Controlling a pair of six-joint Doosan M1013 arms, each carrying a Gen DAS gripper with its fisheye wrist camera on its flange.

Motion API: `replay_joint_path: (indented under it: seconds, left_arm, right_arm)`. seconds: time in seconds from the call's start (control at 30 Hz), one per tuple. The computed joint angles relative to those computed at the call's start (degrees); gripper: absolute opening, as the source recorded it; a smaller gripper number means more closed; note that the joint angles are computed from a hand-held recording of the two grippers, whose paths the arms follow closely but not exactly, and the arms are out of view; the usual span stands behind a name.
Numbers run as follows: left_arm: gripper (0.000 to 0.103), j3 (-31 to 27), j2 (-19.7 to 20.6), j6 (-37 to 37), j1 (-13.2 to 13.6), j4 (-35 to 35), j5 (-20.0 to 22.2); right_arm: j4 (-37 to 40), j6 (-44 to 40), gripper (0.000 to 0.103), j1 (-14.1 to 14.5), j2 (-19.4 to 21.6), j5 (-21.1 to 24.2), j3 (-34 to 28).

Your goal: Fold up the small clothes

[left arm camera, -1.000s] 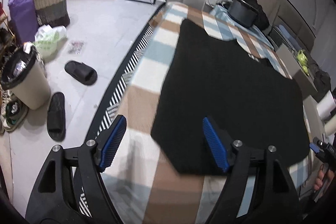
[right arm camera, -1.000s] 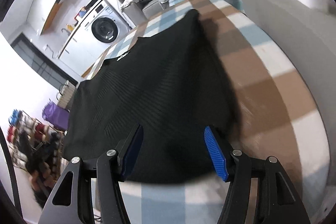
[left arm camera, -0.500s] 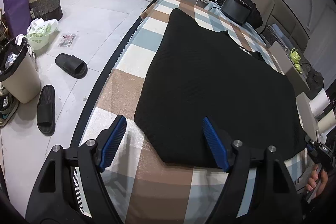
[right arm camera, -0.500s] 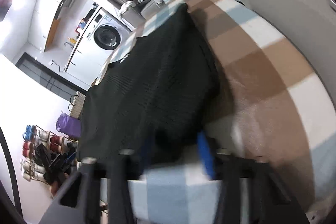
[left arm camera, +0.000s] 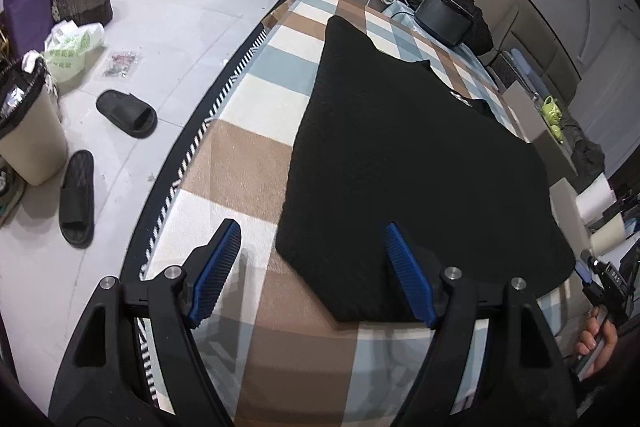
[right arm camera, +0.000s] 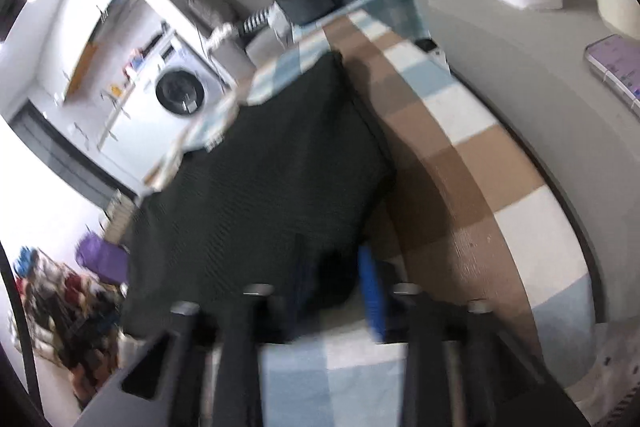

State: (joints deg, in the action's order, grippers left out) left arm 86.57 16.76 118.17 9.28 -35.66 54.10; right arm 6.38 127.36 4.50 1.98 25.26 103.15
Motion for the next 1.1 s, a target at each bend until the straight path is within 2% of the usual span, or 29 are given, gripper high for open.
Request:
replay_joint_path:
  seconds: [0.07, 0.13, 0.17, 0.2, 0.3, 0.4, 0.47, 0.53, 0.67, 0.73, 0.77, 0.8, 0.83, 0.87, 0.93, 1.0, 1.1]
  left_arm:
    - [0.073, -0.15, 0.04, -0.53, 0.19, 0.17, 1.28]
    - [0.073, -0.39, 0.16, -0.91, 0.53, 0.03, 3.09]
    - [0.073, -0.32, 0.10, -1.11, 0.74, -0.30, 3.78]
    - [0.073, -0.26, 0.06, -1.15, 1.00, -0.78, 4.68]
    - [0.073, -0.66, 0.29, -1.05, 1.74, -2.66, 8.44]
    - [0.073, -0.84, 0.77, -0.31, 2.33, -6.20, 12.49]
    - [0.073, -1.19, 1.68, -0.77, 2.49, -8.11, 15.26]
    - [0.073, -1.07, 2.45, -2.18, 2.51, -9.57, 16.27]
    - [0.073, 0.42, 1.85, -2.94, 1.04, -10.56, 9.82]
    - [0.068, 1.18, 1.50, -4.04, -0.13, -10.69, 6.16]
    - [0.055, 1.35, 1.47, -4.52, -0.75, -10.18, 4.67]
    - [0.036, 1.65, 1.32, -4.80, -1.60, -9.31, 2.73]
    - [0.026, 1.73, 1.31, -4.97, -2.65, -7.41, 1.11]
    - [0.021, 1.78, 1.25, -4.82, -3.21, -6.34, 0.22]
    - [0.018, 2.91, 0.27, -3.81, -4.08, -6.07, -3.98]
    - [0.017, 3.32, -0.36, -2.51, -4.17, -6.22, -5.33]
    - [0.015, 3.44, -0.70, -1.05, -3.53, -6.46, -5.95]
  right_arm:
    - [-2.15, 0.60, 0.050, 0.67, -0.18, -1.14, -0.38]
    - [-1.11, -2.51, 0.052, 1.53, 0.04, -3.02, -0.90]
    - [0.68, -5.23, 0.057, 1.98, 0.42, -3.88, -1.31]
    - [1.95, -7.02, 0.058, 2.30, 0.78, -4.15, -1.67]
    - [10.67, -17.63, 0.058, 3.41, 2.91, -4.02, -3.64]
    - [16.91, -24.38, 0.058, 4.48, 4.58, -3.85, -5.01]
    - [19.07, -26.66, 0.058, 5.13, 5.39, -3.49, -5.59]
    - [20.85, -29.13, 0.058, 5.69, 6.18, -2.93, -6.17]
    - [24.33, -31.73, 0.058, 5.86, 7.57, -0.61, -7.11]
    - [25.83, -33.14, 0.058, 5.96, 7.81, 0.15, -7.15]
    - [25.05, -32.68, 0.058, 6.16, 8.01, 0.39, -7.34]
    - [24.42, -32.36, 0.058, 6.34, 8.22, 0.59, -7.58]
    - [24.36, -32.37, 0.058, 6.45, 8.37, 0.69, -7.74]
    - [24.32, -32.33, 0.058, 6.49, 8.50, 0.79, -7.88]
    - [24.12, -33.00, 0.058, 6.62, 8.74, 0.85, -8.24]
    - [20.70, -30.81, 0.058, 7.09, 8.99, 0.92, -8.83]
    - [20.95, -31.51, 0.058, 7.03, 8.83, 1.08, -8.65]
